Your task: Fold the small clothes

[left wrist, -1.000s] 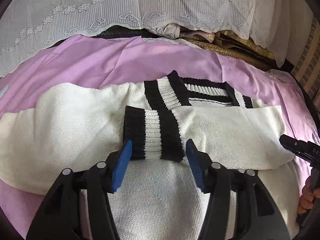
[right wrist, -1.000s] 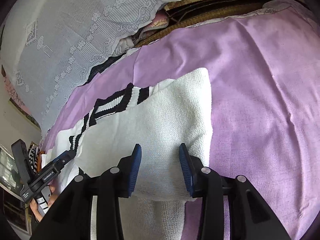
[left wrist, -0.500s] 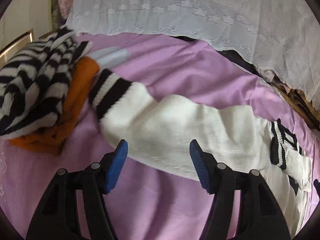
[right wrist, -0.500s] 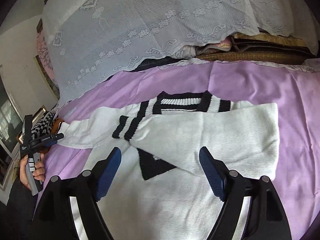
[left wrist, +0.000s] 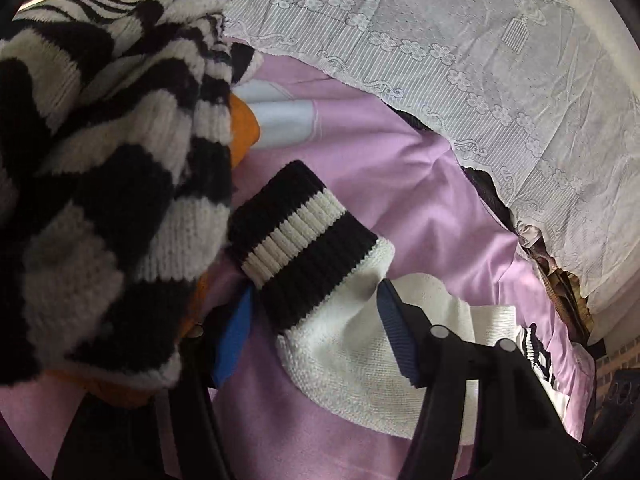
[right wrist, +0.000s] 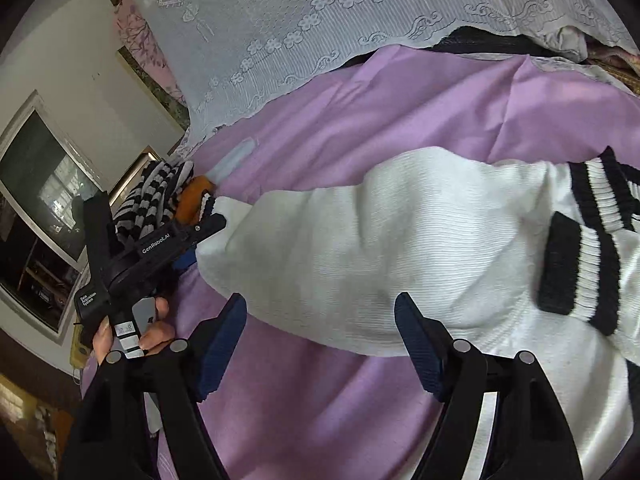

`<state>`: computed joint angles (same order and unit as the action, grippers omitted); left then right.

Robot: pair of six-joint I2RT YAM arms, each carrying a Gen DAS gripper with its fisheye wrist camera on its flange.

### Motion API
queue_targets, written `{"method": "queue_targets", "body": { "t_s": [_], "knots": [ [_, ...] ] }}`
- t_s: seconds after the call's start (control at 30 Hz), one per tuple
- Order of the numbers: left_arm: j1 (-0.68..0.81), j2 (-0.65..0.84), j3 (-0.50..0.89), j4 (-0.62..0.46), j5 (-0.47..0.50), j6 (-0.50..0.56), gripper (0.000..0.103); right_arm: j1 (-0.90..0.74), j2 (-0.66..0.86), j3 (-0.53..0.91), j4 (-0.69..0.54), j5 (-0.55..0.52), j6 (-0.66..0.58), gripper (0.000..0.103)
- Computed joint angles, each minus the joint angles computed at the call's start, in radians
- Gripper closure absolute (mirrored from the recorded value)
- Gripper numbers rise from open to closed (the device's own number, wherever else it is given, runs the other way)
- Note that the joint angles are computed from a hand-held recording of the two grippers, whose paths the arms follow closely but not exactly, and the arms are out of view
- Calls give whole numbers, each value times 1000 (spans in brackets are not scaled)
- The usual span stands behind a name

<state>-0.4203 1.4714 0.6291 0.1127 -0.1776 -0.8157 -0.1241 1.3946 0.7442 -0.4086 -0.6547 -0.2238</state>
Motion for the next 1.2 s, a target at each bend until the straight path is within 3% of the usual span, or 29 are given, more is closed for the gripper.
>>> {"method": "queue_targets", "body": {
  "t_s": [0.1,0.23,0.27,0.3,0.33,0.37,0.43,0.6,0.67,0.73,0.93,1.0,1.03,1.07,1.2],
  "knots": [
    [9,-9,11,-17,4,9,68,232,-44,-67,122,172,53,26],
    [26,-44,28,-44,45,24,80,542,-84,-146,313,531,18,26],
    [16,-50,45,-77,19,44,81,553,-61,-133,321,544,29,37],
    [15,-67,42,-84,18,45,81,549,-21,-99,301,550,50,42],
    [17,-83,36,-80,38,44,82,521,8,-72,282,521,70,71],
    [9,-95,46,-98,39,58,82,472,22,-53,261,452,88,87],
    [-43,-127,79,-161,-27,100,82,359,19,-28,211,272,104,90],
    [-286,-149,224,-306,-238,139,82,88,-147,-39,10,0,-64,90],
    [-410,-82,337,-370,-351,157,82,-72,-163,-4,-133,-118,-187,90],
    [-504,10,460,-401,-398,182,82,-240,-132,51,-282,-203,-339,89],
    [-649,427,972,-526,-378,256,82,-644,140,262,-596,-309,-717,87],
    [-672,581,1162,-594,-341,260,82,-752,237,335,-656,-307,-813,76],
    [-683,658,1254,-628,-327,260,82,-801,289,376,-681,-301,-845,53],
    [-692,731,1346,-662,-314,261,82,-842,331,409,-690,-301,-852,46],
    [-715,961,1616,-760,-265,243,82,-962,636,709,-934,-337,-883,46]
  ]
}}
